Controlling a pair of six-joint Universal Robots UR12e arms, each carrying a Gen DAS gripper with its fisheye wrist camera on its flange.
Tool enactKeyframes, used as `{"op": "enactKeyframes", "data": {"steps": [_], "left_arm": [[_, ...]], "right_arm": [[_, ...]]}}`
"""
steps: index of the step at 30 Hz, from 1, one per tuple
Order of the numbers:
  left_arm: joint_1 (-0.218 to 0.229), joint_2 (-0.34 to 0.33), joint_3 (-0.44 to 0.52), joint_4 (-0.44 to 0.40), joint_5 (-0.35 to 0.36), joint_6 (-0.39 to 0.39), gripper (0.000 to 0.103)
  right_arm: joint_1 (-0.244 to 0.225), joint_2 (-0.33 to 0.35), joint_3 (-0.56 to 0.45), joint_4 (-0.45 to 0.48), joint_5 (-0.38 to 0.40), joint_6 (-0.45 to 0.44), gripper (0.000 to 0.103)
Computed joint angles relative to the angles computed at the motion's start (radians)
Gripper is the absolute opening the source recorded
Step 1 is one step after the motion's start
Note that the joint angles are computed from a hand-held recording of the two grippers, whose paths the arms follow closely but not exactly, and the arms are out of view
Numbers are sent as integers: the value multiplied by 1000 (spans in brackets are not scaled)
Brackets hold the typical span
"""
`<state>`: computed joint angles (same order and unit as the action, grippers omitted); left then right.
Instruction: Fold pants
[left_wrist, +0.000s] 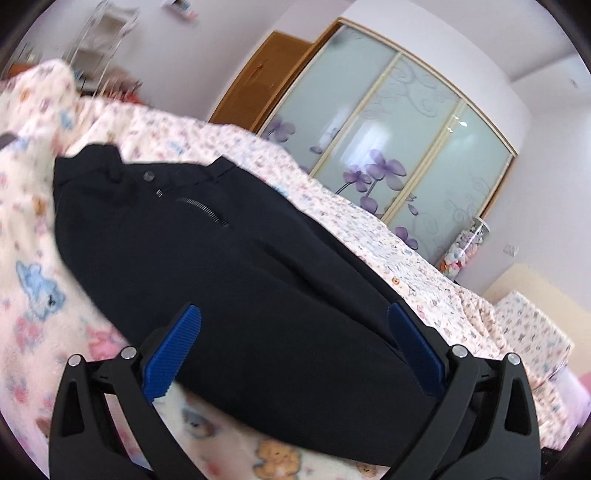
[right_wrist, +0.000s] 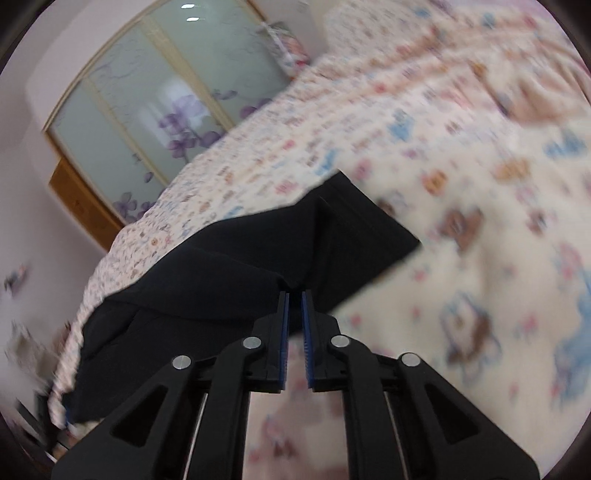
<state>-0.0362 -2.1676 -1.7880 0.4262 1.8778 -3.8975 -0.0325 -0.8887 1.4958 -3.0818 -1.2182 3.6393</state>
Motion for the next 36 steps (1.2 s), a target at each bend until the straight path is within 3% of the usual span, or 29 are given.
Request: {"op": "enactKeyframes", "data": {"steps": [4, 5, 7, 9, 12, 16, 19, 21, 22, 23, 25, 28, 30, 33, 36], "left_arm": [[6, 8, -13, -12, -8, -11, 101], [8, 11, -19, -9, -9, -5, 101], [9, 11, -18, -11, -18, 3, 101], [11, 10, -15, -15, -26, 4, 101], [14, 11, -15, -25, -40, -2, 101], [19, 11, -12, -37, -55, -10, 101], [22, 10, -11, -41, -66, -9, 101], [24, 11, -10, -48, -77, -11, 101], [24, 11, -9, -50, -80, -12, 101], [24, 11, -9, -52, -82, -13, 101], [26, 11, -9, -51, -86, -12, 101], [26, 10, -9, -42, -91, -8, 101], [27, 10, -10, -36, -97, -5, 101], [28, 12, -11, -30, -102, -3, 101], [24, 15, -14, -23, -81, 7, 101]], "right_arm": [[-18, -12, 28, -39, 136, 166, 29], [-21, -8, 25, -48, 181, 219, 47], [-21, 5, 11, -63, 243, 318, 62], [-18, 25, -11, -79, 284, 397, 62], [-2, 56, -58, -59, 287, 500, 58], [25, 82, -115, 54, 197, 566, 50], [36, 101, -138, 51, 119, 663, 49], [44, 109, -154, 47, 52, 655, 33], [48, 111, -162, 51, 19, 620, 10], [49, 113, -169, 44, 6, 585, 7], [53, 113, -177, -32, -21, 497, 6], [57, 102, -173, -242, -50, 311, 5], [59, 89, -151, -297, -86, 246, 5], [46, 74, -91, -243, -122, 273, 5], [29, 84, -67, -81, -96, 350, 5]]}}
